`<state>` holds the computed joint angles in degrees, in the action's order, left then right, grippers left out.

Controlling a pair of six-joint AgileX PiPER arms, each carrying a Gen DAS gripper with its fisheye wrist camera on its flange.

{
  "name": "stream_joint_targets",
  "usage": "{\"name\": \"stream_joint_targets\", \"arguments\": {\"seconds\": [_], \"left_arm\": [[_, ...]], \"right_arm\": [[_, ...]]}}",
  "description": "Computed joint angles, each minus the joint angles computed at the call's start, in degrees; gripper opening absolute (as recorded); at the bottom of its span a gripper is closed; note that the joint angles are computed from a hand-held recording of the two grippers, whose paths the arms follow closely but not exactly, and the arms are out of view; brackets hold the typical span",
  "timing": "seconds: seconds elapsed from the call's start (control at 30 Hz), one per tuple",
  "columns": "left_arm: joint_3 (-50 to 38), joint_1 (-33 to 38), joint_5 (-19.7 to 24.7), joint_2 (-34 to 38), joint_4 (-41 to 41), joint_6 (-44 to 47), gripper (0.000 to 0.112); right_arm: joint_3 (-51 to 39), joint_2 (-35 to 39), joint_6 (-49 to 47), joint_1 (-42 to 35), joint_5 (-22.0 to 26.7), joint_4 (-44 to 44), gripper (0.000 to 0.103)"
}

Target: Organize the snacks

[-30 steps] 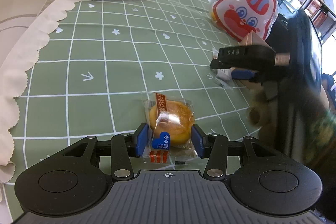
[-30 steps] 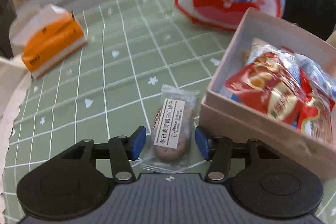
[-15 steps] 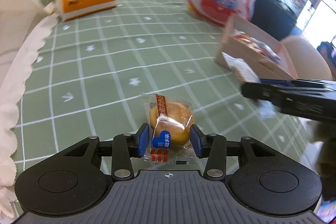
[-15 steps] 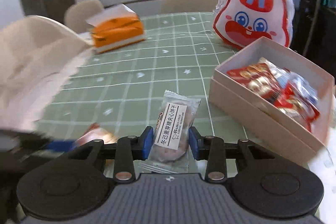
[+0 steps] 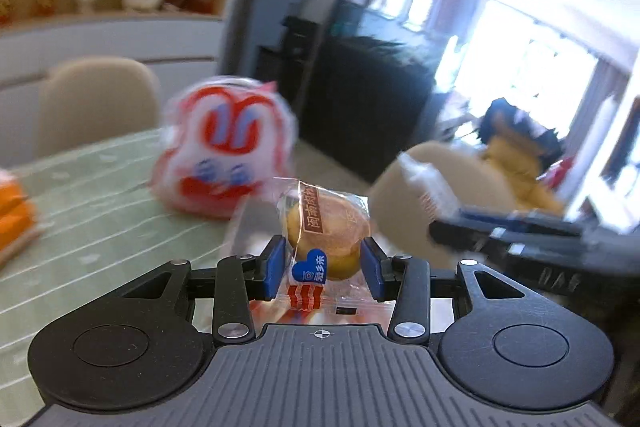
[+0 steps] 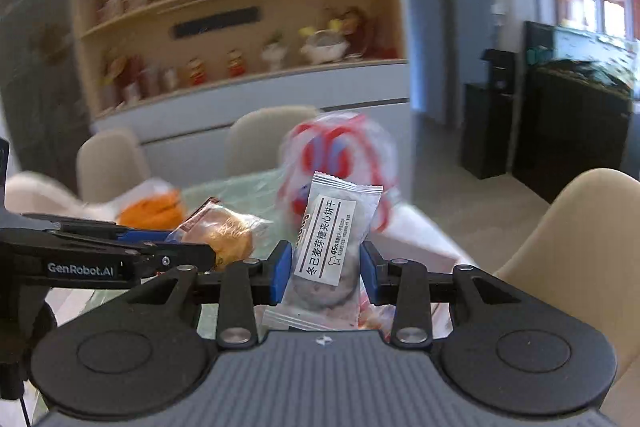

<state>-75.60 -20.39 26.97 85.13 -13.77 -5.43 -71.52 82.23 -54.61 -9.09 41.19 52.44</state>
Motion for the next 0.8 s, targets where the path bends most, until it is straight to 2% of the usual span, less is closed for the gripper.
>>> {"name": "stream_joint_targets", "arguments": {"seconds": [0.07, 0.13, 0.17, 0.2, 0.27, 0.33, 0.4, 0.47, 0.53, 0.6, 0.67, 0.73, 0.8], "left_arm": [[-11.1, 3.6, 5.6, 10.4, -11.5, 6.9, 0.046], [-19.9, 7.1, 11.9, 19.9, -22.3, 14.0, 0.046], [-23.2, 7.9, 13.6, 24.6, -25.2, 16.1, 0.046], [-25.4, 8.0, 14.4, 27.6, -25.8, 16.7, 0.046], [-29.9, 7.4, 15.8, 32.8, -20.9, 13.4, 0.046], [-28.6, 7.2, 14.0, 33.8, -18.2, 12.3, 0.045], [-24.1, 7.7, 9.9, 32.4, -20.0, 15.5, 0.046], [-20.3, 8.1, 6.7, 30.4, -21.7, 17.9, 0.046], [-16.7, 7.3, 3.3, 27.1, -16.7, 13.0, 0.046], [-9.4, 5.1, -4.3, 21.4, -6.2, 2.2, 0.046], [-2.6, 2.8, -9.5, 15.5, 5.3, -9.2, 0.046], [3.2, 0.5, -11.5, 9.2, 16.7, -20.4, 0.046], [6.3, -2.7, -8.8, 3.7, 28.2, -30.4, 0.046]], "right_arm": [[-7.4, 6.6, 4.8, -0.1, 1.8, -2.4, 0.037], [-12.7, 12.4, 11.1, 1.1, 0.7, -6.8, 0.037], [-15.3, 15.6, 14.3, 1.7, 0.7, -9.3, 0.037], [-17.0, 18.1, 16.8, 2.2, 0.4, -11.3, 0.037], [-19.2, 22.7, 20.1, 3.0, 0.2, -14.1, 0.037], [-19.8, 25.7, 21.5, 3.8, -0.7, -15.2, 0.037], [-19.4, 27.8, 20.1, 4.2, -0.8, -13.3, 0.038], [-21.0, 30.5, 20.6, 4.6, 1.6, -13.2, 0.046], [-20.2, 31.0, 23.5, 5.6, 1.5, -15.5, 0.047], [-17.0, 29.1, 25.6, 6.4, -2.4, -17.6, 0.046], [-11.3, 24.6, 22.2, 6.5, -7.0, -14.8, 0.047], [-5.4, 19.2, 16.2, 5.9, -10.6, -10.5, 0.049], [-0.6, 13.9, 11.4, 5.0, -11.9, -7.0, 0.05]]}}
